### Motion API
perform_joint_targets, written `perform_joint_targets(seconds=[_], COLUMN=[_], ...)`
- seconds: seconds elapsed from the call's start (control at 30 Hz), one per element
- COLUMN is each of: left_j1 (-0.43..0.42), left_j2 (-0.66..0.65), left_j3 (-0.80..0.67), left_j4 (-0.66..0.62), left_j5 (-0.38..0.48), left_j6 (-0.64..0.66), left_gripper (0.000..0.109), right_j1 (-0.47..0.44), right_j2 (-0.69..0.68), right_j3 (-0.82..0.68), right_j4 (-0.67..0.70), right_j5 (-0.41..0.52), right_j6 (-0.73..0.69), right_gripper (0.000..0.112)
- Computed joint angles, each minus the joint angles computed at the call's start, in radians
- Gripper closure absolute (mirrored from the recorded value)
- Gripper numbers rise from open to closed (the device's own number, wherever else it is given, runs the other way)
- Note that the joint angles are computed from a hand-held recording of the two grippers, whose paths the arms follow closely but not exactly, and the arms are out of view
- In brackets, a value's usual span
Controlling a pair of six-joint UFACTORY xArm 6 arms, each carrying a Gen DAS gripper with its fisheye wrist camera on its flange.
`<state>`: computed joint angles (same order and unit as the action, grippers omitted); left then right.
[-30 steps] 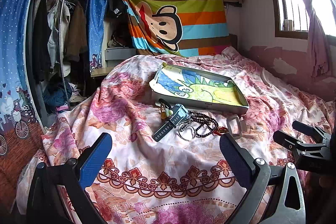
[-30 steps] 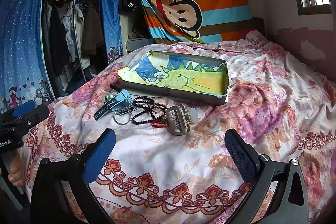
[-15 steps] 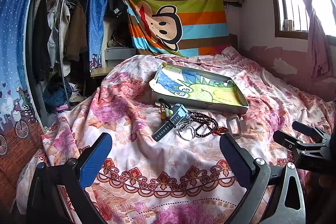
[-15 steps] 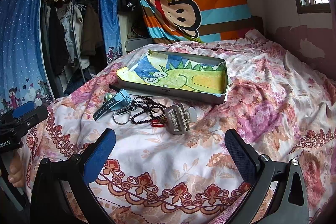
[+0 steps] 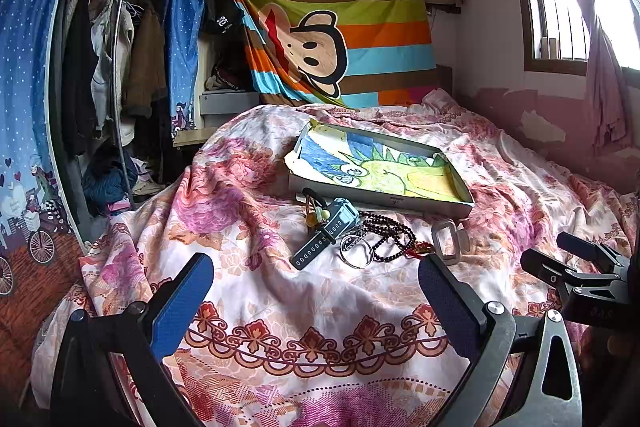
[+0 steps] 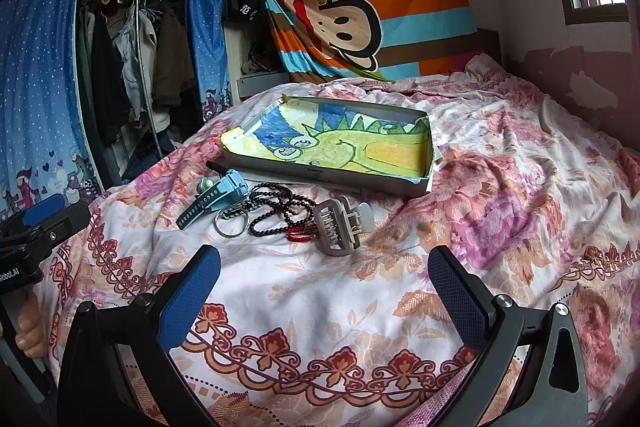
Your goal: Organize jewelry
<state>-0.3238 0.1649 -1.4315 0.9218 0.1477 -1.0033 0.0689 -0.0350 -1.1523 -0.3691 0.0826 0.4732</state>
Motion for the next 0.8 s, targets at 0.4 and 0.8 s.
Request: perform_joint_targets(seconds=[0.4,0.8], left_j1=[-0.001,-0.001], left_j2=[0.000,-0.003], left_j3=[0.000,0.003], left_j4=[0.001,0.006], left_j5=[0.001,0.001], left_j6=[0.000,-0.007], left_gripper=[0.006,0.006], right_j1=[0.000,-0.004], right_j2=[0.001,0.006], right_j3=[-0.002,0.006], right_j4=[-0.004,0.009], right_j5=[0.004,0.000], right_j6=[0.009,0.001], right_gripper=[0.010,0.010])
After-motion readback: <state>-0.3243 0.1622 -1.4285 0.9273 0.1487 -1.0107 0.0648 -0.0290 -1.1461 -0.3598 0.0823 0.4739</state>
